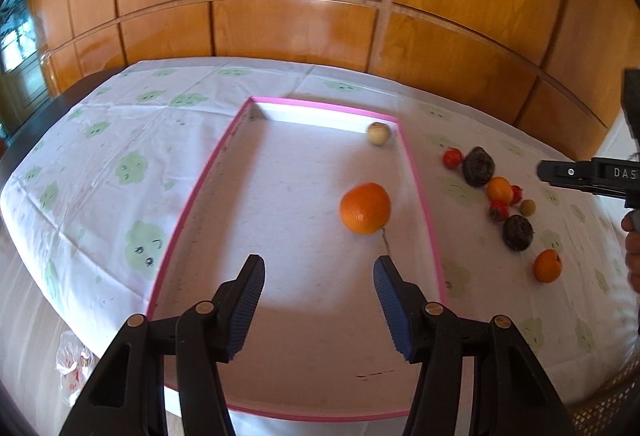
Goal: Organize fruits
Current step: 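Grasp the dark brown round fruit with the left tool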
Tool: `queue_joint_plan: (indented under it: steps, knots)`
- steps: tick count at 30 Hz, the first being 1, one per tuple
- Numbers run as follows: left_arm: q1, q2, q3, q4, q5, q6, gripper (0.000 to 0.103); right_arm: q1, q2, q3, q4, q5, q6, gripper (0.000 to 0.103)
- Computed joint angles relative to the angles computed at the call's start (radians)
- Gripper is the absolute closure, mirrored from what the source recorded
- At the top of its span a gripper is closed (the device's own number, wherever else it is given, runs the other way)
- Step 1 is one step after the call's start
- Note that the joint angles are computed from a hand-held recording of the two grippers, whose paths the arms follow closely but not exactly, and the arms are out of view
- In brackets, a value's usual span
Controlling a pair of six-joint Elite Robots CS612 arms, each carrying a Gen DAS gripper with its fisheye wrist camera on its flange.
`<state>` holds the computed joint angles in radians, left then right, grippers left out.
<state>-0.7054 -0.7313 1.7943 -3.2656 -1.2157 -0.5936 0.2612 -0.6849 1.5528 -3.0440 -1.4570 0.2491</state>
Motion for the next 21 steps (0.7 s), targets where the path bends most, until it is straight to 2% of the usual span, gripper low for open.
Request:
queue_joint_plan:
  steps: [4,7,10,13,19,21]
  knots:
    - [-0.008,0.003,-0.012,0.002,-0.015,0.038,0.045,-0.033,-0.014,0.053,-0.035,-0.044,0.049,0.058]
    - [-0.013,0.005,-0.025,0.007,-0.028,0.061,0.045,-0.054,-0.011,0.075,-0.068,-0.051,0.112,0.058]
    - [-0.021,0.007,-0.041,0.009,-0.042,0.097,0.045,-0.064,-0.009,0.072,-0.039,-0.072,0.168,0.058]
    - [-0.027,0.011,-0.062,0.029,-0.064,0.120,0.044,-0.073,-0.009,0.074,-0.035,-0.055,0.202,0.058]
    - [-0.029,0.034,-0.135,0.081,-0.189,0.158,0.044,-0.075,-0.011,0.078,-0.045,-0.033,0.214,0.058]
    - [-0.027,0.048,-0.169,0.106,-0.253,0.176,0.044,-0.075,-0.013,0.081,-0.050,-0.025,0.207,0.058]
